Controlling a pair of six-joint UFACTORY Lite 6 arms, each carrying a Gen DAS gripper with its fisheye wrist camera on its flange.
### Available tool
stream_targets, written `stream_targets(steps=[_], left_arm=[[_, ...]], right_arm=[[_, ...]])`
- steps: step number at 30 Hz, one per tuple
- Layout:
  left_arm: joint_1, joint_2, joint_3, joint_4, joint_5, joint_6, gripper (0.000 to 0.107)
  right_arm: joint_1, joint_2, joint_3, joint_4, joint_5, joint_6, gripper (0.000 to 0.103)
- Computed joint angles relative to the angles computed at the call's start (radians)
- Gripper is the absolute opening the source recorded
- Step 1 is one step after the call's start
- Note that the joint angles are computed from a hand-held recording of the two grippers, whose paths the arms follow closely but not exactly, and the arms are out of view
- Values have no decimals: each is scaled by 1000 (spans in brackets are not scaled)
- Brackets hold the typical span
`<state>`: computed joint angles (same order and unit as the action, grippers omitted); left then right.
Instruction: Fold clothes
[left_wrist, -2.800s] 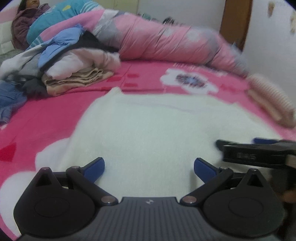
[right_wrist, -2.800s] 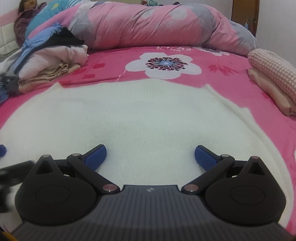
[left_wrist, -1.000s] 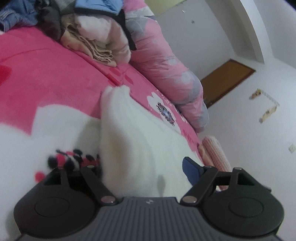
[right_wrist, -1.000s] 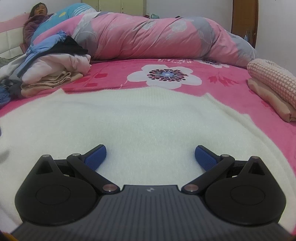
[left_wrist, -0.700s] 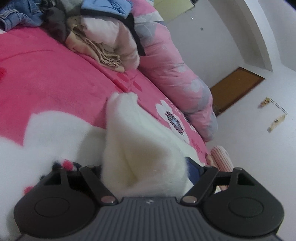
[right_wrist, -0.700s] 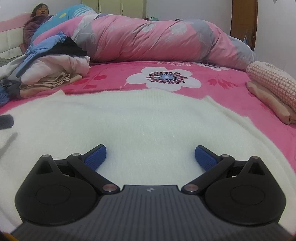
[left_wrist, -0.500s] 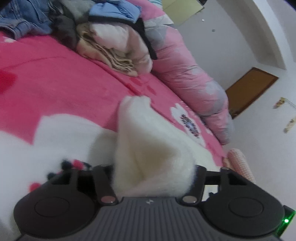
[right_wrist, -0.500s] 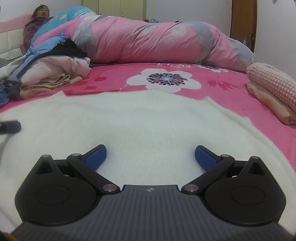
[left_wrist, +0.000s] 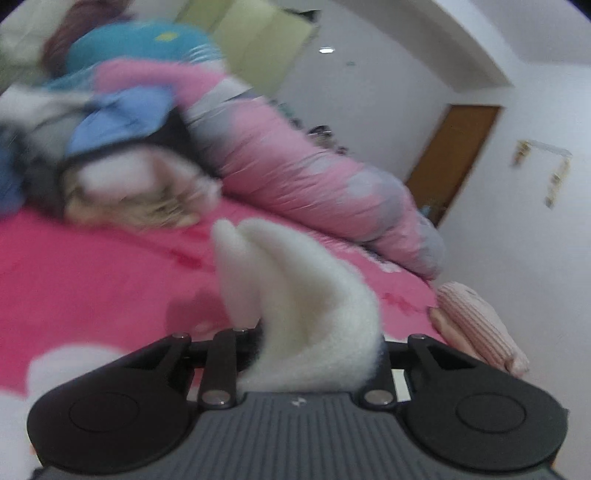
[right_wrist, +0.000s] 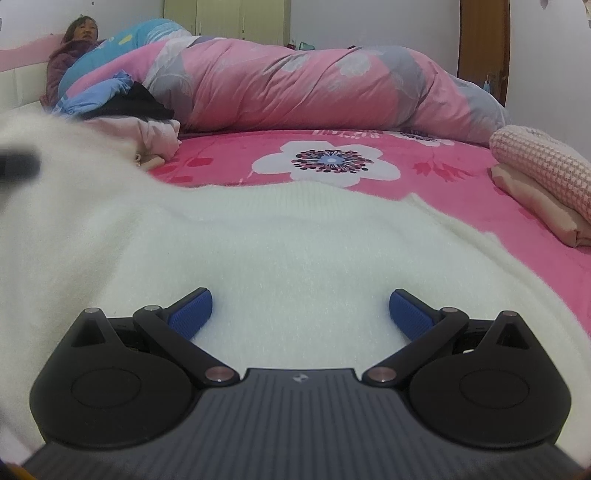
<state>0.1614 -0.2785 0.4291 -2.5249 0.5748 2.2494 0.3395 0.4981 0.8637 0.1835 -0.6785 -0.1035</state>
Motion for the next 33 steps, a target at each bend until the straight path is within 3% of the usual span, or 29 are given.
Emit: stream_targets(steps=[5,9,14,18,21,23,25,27,30,33], left_arm=[[-307,5,114,-305,-145,307,29],[-465,117,231,-472,-191,482,29],[-609,314,406,-551,-230,576,29],[-685,509,560,-450,-237,488,30],[-737,683,687,-466,-288,518,41],[-762,713,681,-513,-252,584,57],[-756,680,641,-434,-214,537,80],[-724,629,591,-295,-178,431,85],[-709,510,474,-303,-114,438,96],[-702,368,354,-337,-76,437,99]], right_arm=[[-43,-14,-43,-122,-47,95,102],[-111,-57,-108,-280,-92,183,102],[-259,-112,-244,-457,-246,194,102],[-493,-109,-329,-723,-385,230,102],[-607,-86,-367,-849,-481,193,102],[-644,-68,-376,-885,-515,164,102],[-647,-51,-376,-881,-537,135,102],[-652,-35,-373,-888,-555,139,102],[-660,-14,-365,-897,-577,132,102],[-656,-19,-370,-891,-574,134,102]])
